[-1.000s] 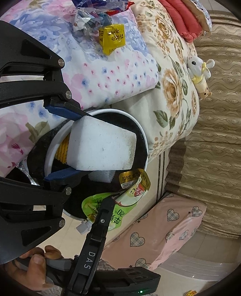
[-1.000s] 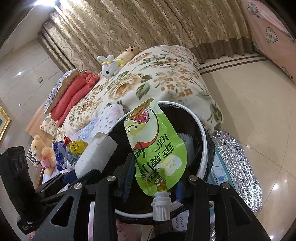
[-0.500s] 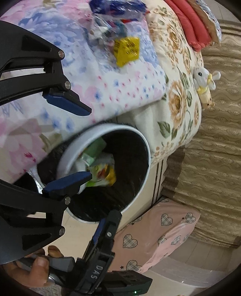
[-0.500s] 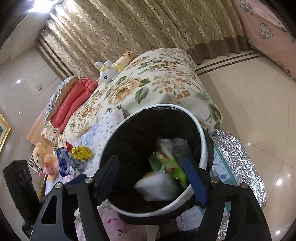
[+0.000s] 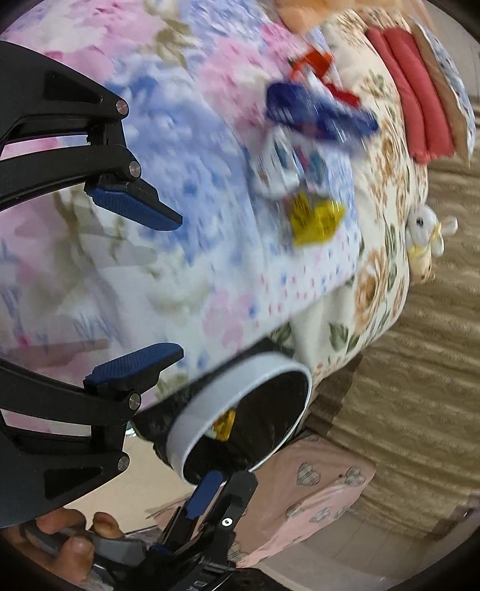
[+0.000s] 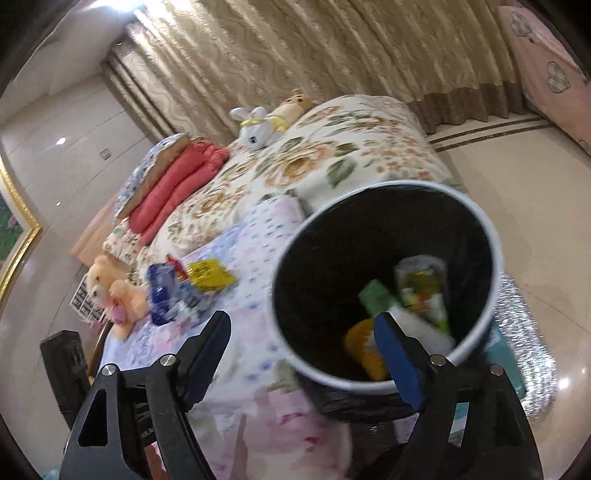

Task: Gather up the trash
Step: 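Move both tools back over the bed toward the blue bag and yellow packet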

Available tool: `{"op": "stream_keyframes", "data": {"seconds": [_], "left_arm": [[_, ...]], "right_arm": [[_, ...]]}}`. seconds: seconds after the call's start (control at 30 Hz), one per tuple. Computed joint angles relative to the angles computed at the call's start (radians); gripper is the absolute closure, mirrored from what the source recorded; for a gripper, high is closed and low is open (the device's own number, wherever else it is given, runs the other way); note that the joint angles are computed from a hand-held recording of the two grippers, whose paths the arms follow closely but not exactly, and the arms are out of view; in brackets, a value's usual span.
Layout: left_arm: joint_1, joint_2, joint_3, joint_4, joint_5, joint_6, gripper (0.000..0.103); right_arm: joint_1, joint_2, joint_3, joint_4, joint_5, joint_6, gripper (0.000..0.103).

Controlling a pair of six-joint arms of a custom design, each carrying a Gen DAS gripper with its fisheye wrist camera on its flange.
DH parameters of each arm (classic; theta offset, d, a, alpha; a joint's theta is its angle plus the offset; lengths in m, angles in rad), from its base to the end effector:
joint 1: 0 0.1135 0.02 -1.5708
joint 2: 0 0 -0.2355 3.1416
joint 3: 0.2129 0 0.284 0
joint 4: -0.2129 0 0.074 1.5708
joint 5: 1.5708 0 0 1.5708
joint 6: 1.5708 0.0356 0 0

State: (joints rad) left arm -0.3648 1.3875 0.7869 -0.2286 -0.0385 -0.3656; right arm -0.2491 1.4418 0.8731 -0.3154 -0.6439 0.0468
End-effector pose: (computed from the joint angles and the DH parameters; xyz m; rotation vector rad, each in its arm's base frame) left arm 0.2938 -0.1107 0.1569 -0.0191 2.4198 -0.2925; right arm 0.3162 -0.0584 0.1689 0.0683 2.3316 0.6850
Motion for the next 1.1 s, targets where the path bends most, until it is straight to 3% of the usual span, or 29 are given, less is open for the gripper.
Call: {"op": "stream_keyframes", "data": {"seconds": [0.13,0.33,0.57,1.1], "left_arm": [[0.062,-0.070,-0.066,-0.005,0.016,0.004,0.038],[0.176,-0.161,-0.147,-0.020,0.051,0.023,0.038],[0.306,-0.209,-0.190,-0.032,0.097,0.046,0.037],[0.442,-0.044,-0.059,0.000,0.148,0.124,0.037]], "right_arm": [[0.076,-0.019,-0.026,0.011,0.017,0.013,0.018],[0.176,-0.030,-0.053,0.031,0.052,0.048,0.003],[0.280,-0.001,-0.045,0.041,0.096,0.083,0.002],[0.405,0.184,0.095,0.093,0.164,0.114,0.002]]}}
